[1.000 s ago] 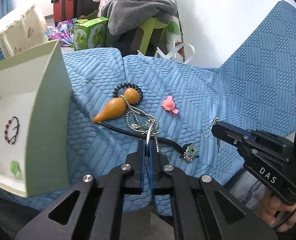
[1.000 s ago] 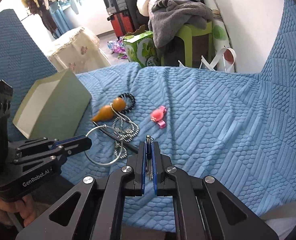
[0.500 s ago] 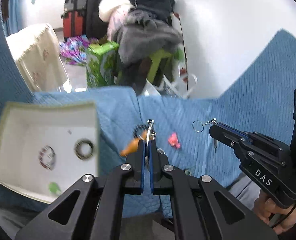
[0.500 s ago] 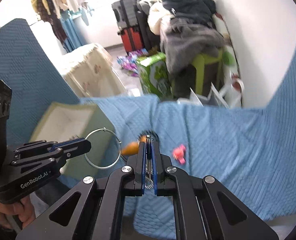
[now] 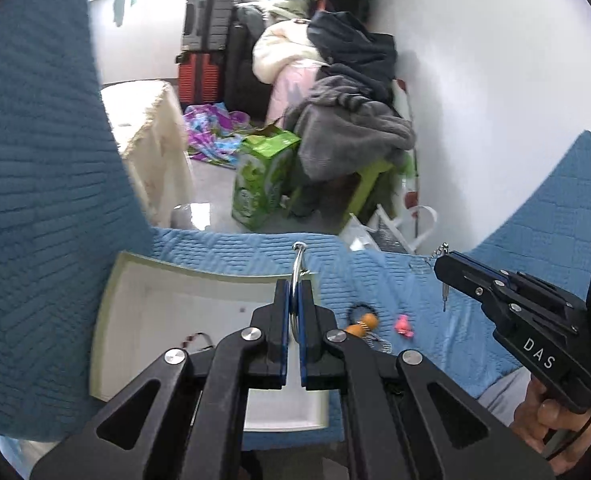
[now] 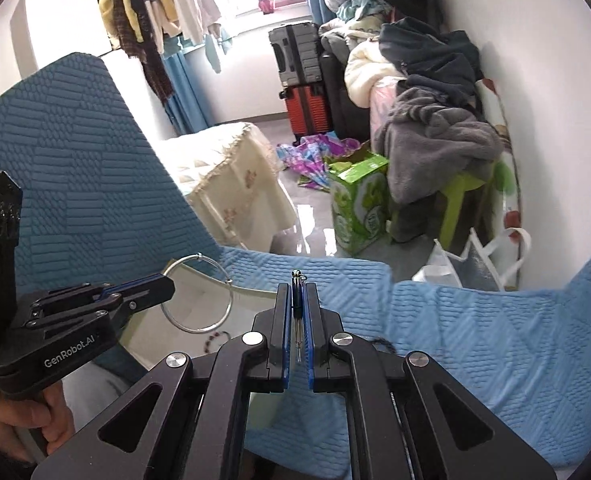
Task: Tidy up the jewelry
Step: 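Carry hoop and keyring over the box and open both tools inside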
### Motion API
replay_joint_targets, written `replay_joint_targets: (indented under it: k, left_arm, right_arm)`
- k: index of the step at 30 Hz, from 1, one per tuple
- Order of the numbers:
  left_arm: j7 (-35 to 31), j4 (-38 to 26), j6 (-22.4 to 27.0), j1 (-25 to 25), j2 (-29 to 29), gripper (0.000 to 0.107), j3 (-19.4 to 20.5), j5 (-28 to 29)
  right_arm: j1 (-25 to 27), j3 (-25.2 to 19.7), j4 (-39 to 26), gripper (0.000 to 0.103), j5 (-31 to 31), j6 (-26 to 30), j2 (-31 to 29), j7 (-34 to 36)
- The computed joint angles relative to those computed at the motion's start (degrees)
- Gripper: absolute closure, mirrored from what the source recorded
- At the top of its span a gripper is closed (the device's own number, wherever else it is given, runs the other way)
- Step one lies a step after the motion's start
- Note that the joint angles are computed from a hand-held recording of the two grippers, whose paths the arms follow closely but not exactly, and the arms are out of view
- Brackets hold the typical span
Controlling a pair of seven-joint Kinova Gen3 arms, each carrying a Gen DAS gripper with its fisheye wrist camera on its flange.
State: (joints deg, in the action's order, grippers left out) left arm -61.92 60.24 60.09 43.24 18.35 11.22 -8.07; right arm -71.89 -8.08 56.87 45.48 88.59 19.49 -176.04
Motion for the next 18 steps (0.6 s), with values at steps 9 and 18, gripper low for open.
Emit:
replay_joint_targets:
  k: [9,18]
  left_arm:
    - [-4.8,9.0,-3.1,-6.7,-0.8,0.104,0.9,7.2]
    - [-7.0,10.5,-2.3,-8.5,2.0,0.104,1.1,10.3]
  right_arm:
    - [2.3,1.7,-3.7,0.099,-8.5,-4.9,6.8,1.7]
    - [4.2,3.1,-1.5,0.099,-16.2,-8.8,9.6,0.0]
